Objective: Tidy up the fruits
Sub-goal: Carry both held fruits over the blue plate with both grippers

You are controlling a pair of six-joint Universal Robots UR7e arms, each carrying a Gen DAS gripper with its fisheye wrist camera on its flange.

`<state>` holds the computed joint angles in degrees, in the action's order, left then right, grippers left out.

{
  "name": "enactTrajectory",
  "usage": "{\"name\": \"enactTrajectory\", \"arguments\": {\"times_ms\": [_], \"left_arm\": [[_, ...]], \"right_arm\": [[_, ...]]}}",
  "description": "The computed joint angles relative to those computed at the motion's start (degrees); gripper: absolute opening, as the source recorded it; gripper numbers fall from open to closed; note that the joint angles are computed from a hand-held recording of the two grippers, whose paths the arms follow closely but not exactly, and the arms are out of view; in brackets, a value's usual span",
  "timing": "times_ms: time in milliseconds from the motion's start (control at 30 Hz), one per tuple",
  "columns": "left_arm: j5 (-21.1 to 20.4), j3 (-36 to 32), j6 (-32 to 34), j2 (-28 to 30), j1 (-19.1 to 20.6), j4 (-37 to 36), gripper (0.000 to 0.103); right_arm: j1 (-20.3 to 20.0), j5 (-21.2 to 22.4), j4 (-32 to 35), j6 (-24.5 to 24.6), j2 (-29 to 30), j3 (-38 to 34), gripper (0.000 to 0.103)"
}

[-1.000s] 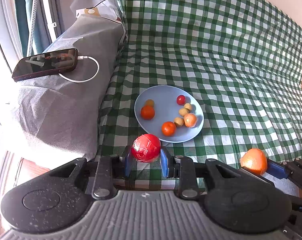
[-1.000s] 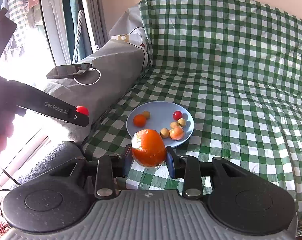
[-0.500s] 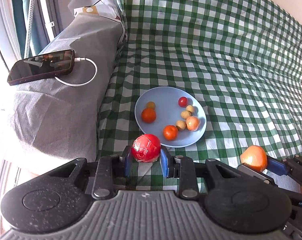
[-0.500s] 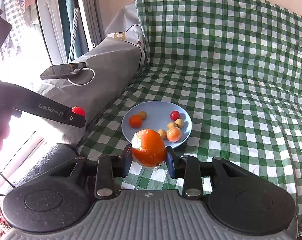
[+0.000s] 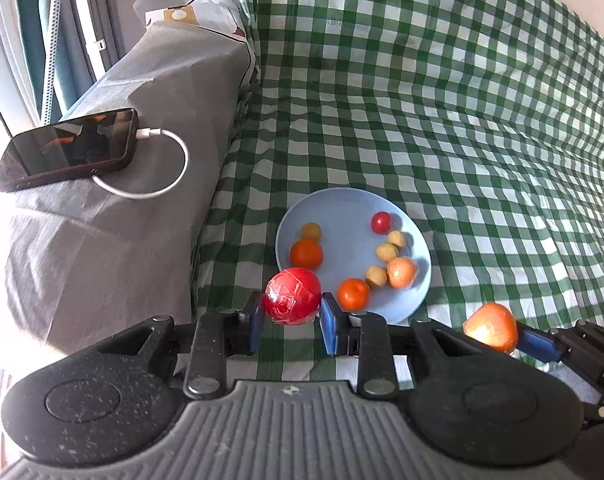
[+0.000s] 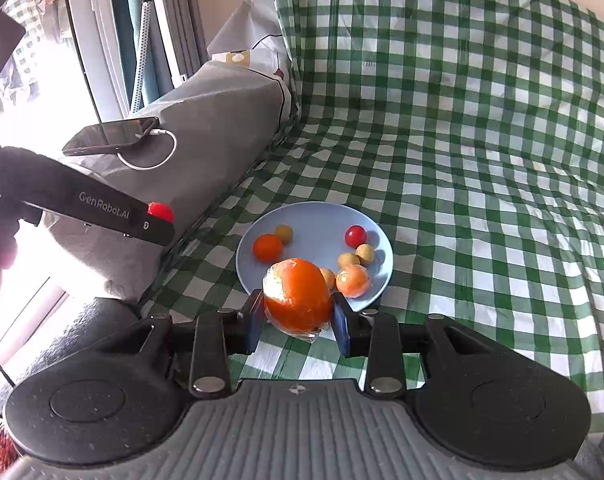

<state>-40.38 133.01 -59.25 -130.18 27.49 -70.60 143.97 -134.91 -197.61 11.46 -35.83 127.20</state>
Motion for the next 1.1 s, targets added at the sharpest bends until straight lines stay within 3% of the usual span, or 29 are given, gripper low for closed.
{"name": "enactTrajectory", "arguments": {"times_ms": [233,567,733,967,1000,1067,1100], "left_arm": [[2.98,2.32,13.07,6.56,8.71,-18.38,0.033],[1.57,3.83,32.36,20.57,22.03,-47.08,0.033],[0.86,3.52,38.38,26.99,26.32,-55.36,0.033],[1.03,2.75,42.69,32.86,28.97,-61.24,0.033],[1.2,2.75,42.92,33.32,29.04,-61.82,0.035],[1.01,3.16,45.2,33.67,28.94,-64.1,0.066],[1.83,3.75,45.63,33.55,28.37,-65.2,0.095]], "right_arm": [[-4.44,1.32,-3.26,-4.07,3.25,-2.49,0.037],[-11.09,2.54,-6.48,-12.12,8.48,-7.39,0.037],[-14.05,3.6,-6.7,-14.57,10.25,-9.59,0.037],[-16.53,4.3,-6.31,-16.42,11.89,-11.41,0.037],[-16.8,4.55,-5.82,-16.5,12.06,-11.66,0.037],[-17.16,5.06,-5.71,-17.09,12.44,-12.08,0.037],[-17.31,5.56,-6.27,-17.83,12.6,-12.14,0.038]]}}
